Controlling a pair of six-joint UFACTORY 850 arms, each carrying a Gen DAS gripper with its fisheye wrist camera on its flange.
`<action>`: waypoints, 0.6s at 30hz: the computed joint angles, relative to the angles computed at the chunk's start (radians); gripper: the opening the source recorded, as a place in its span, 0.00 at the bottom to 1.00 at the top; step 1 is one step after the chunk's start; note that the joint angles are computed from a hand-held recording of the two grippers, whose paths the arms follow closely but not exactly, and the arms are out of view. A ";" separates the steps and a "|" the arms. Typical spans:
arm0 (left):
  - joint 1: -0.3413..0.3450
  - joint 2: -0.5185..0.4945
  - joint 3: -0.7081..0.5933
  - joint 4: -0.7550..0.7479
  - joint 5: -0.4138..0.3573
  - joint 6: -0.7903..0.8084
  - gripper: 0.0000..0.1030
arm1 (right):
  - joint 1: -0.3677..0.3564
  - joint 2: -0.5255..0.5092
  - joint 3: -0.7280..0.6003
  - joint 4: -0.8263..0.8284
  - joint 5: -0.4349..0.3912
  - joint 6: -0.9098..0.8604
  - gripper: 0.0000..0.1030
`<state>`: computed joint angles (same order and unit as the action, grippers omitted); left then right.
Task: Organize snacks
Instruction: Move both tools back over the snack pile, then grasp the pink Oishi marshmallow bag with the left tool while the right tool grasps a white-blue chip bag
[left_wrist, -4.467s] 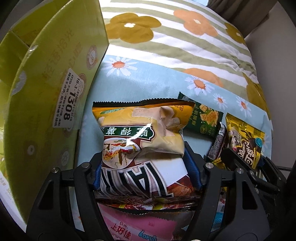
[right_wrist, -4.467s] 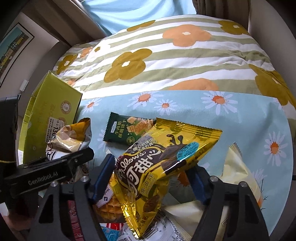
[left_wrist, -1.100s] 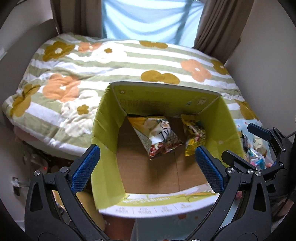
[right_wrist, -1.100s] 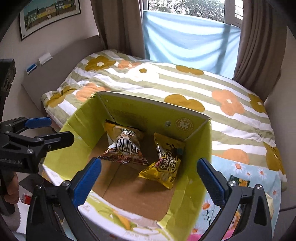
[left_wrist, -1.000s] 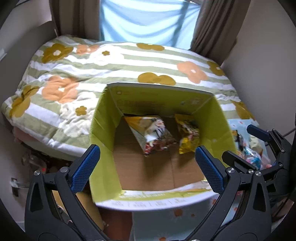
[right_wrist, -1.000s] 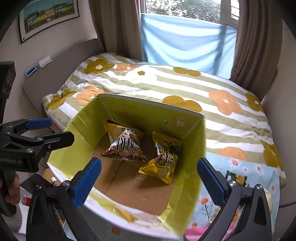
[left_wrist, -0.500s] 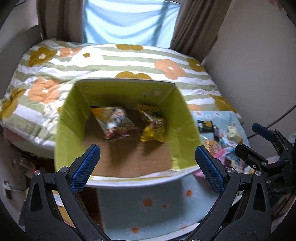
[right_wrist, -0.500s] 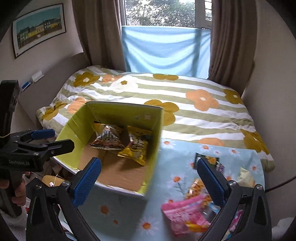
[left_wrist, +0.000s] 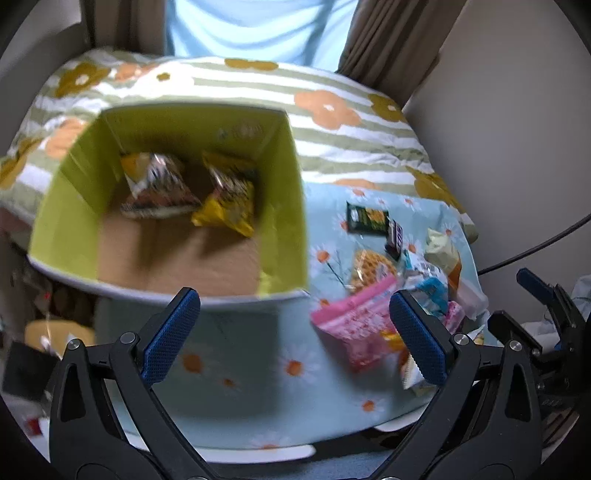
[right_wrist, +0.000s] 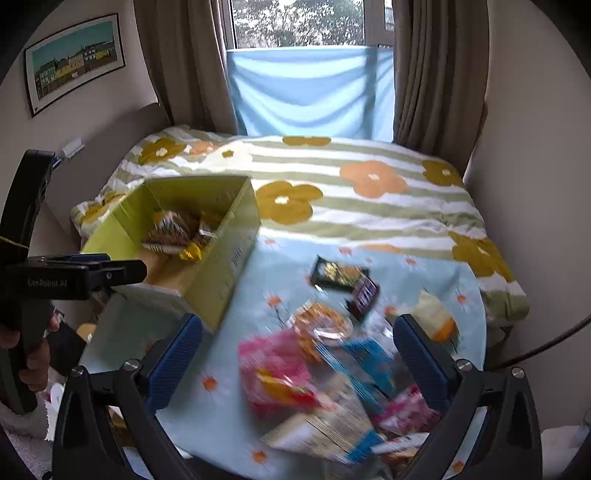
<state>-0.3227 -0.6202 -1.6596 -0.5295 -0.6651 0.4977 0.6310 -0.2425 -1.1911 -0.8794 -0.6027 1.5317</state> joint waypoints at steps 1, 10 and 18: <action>-0.011 0.009 0.020 0.009 0.012 -0.025 0.99 | -0.004 0.015 0.027 0.002 0.017 -0.003 1.00; -0.097 -0.009 0.119 0.052 -0.005 -0.251 0.99 | -0.028 0.123 0.253 -0.002 0.188 -0.054 1.00; -0.129 -0.119 0.057 -0.010 -0.068 -0.279 0.99 | -0.027 0.111 0.332 -0.001 0.266 -0.108 1.00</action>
<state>-0.4517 -0.7396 -1.6024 -0.5394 -0.7328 0.2186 0.6036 -0.1316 -0.8587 -0.8806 -0.3372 1.4237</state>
